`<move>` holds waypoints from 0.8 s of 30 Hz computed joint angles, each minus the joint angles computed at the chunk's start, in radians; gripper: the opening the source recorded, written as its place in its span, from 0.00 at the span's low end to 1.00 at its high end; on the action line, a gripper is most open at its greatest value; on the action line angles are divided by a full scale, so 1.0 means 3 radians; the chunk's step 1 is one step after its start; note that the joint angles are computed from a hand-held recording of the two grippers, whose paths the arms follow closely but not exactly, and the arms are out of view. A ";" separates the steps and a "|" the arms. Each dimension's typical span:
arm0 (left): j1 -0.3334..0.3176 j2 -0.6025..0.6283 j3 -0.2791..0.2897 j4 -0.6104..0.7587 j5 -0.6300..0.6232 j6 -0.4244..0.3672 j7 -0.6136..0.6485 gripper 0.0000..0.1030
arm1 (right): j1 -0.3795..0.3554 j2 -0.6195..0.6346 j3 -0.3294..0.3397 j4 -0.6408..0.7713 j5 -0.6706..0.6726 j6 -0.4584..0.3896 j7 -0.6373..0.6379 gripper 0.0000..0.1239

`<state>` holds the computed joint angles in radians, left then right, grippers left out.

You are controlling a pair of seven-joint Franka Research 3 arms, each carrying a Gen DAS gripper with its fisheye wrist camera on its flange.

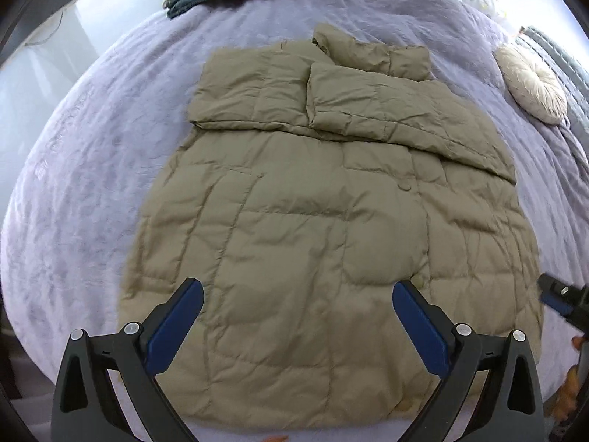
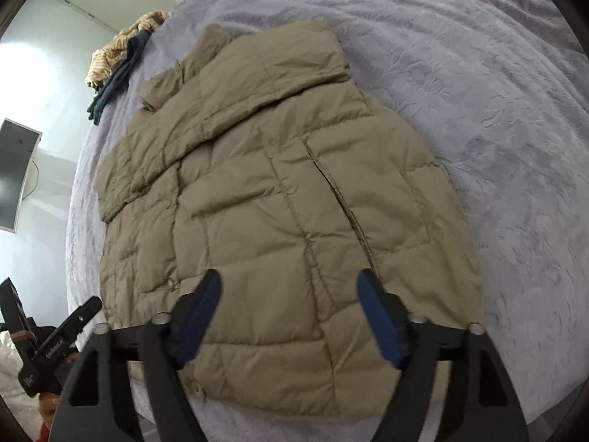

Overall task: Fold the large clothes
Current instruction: 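Open both tools and lift them away from the folded jacket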

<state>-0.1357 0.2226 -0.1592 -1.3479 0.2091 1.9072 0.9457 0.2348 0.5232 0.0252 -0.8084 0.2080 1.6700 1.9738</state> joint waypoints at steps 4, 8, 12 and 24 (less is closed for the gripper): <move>0.0058 -0.0245 0.0005 -0.0288 -0.0094 0.0062 0.0054 1.00 | 0.0058 -0.0266 -0.0001 -0.0347 -0.0010 0.0160 0.0100 0.74; 0.0107 -0.0527 0.0008 -0.0595 -0.0202 0.0187 0.0130 1.00 | 0.0142 -0.0516 0.0019 -0.0680 -0.0058 0.0298 0.0150 0.83; 0.0142 -0.0762 0.0024 -0.0822 -0.0335 0.0174 0.0205 1.00 | 0.0224 -0.0761 0.0045 -0.1017 -0.0086 0.0426 0.0299 0.83; 0.0208 -0.1309 0.0105 -0.1401 -0.0462 0.0093 0.0235 1.00 | 0.0228 -0.1238 0.0098 -0.1662 0.0109 0.0624 0.0780 0.83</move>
